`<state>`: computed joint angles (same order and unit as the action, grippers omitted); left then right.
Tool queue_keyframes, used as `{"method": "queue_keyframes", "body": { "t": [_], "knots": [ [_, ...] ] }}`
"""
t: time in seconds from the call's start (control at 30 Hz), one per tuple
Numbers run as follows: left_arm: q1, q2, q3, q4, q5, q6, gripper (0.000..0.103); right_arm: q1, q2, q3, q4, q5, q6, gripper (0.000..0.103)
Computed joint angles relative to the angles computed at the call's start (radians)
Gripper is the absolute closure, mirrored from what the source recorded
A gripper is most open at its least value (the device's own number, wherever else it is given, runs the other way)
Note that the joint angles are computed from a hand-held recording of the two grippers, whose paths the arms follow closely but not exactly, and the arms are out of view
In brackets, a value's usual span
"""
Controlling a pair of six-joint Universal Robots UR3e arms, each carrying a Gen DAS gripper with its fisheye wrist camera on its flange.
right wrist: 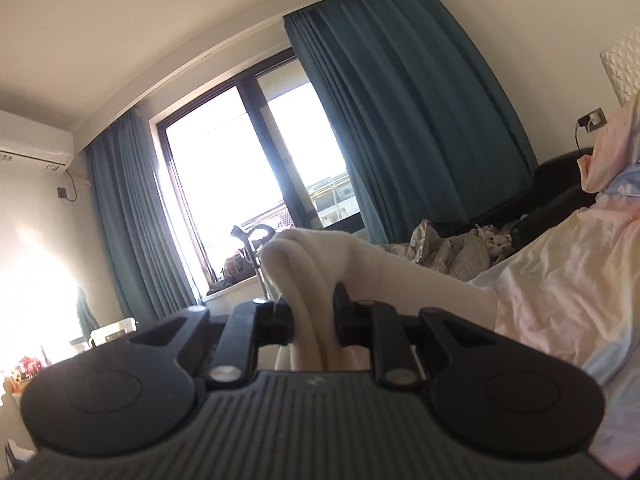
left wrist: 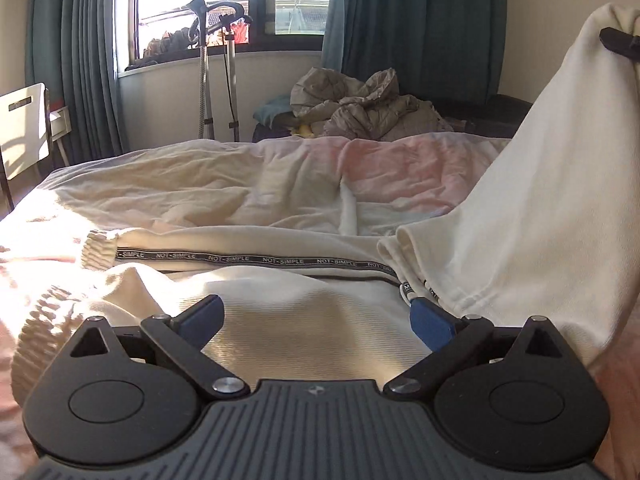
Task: Fold clothes
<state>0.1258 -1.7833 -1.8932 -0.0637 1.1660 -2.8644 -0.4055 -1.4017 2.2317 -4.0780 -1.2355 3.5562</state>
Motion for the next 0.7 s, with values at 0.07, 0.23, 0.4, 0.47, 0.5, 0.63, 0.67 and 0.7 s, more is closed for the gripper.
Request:
{"method": "queue_keyframes", "body": {
  "t": [0.07, 0.23, 0.4, 0.47, 0.5, 0.63, 0.67, 0.7],
  "knots": [
    [0.112, 0.075, -0.027, -0.033, -0.072, 0.026, 0.003, 0.119, 0.045, -0.091, 0.040, -0.065, -0.076, 0.084],
    [0.447, 0.223, -0.084, -0.082, -0.300, 0.032, 0.003, 0.446, 0.250, -0.418, 0.189, -0.244, -0.272, 0.084],
    [0.750, 0.236, -0.048, -0.154, -0.466, 0.004, 0.003, 0.700, 0.534, -0.817, 0.374, -0.340, -0.387, 0.084],
    [0.825, 0.219, -0.016, -0.205, -0.498, -0.005, 0.003, 0.788, 0.674, -1.012, 0.499, -0.363, -0.451, 0.084],
    [0.856, 0.211, -0.009, -0.218, -0.509, -0.007, 0.003, 0.820, 0.737, -1.102, 0.568, -0.364, -0.479, 0.084],
    [0.903, 0.221, -0.005, -0.316, -0.531, 0.041, 0.003, 0.890, 0.876, -1.270, 0.746, -0.374, -0.541, 0.084],
    [0.902, 0.222, -0.006, -0.334, -0.542, 0.039, 0.003, 0.897, 0.880, -1.259, 0.738, -0.377, -0.553, 0.084],
    [0.900, 0.223, -0.007, -0.351, -0.553, 0.035, 0.003, 0.897, 0.866, -1.229, 0.724, -0.373, -0.555, 0.084]
  ]
}}
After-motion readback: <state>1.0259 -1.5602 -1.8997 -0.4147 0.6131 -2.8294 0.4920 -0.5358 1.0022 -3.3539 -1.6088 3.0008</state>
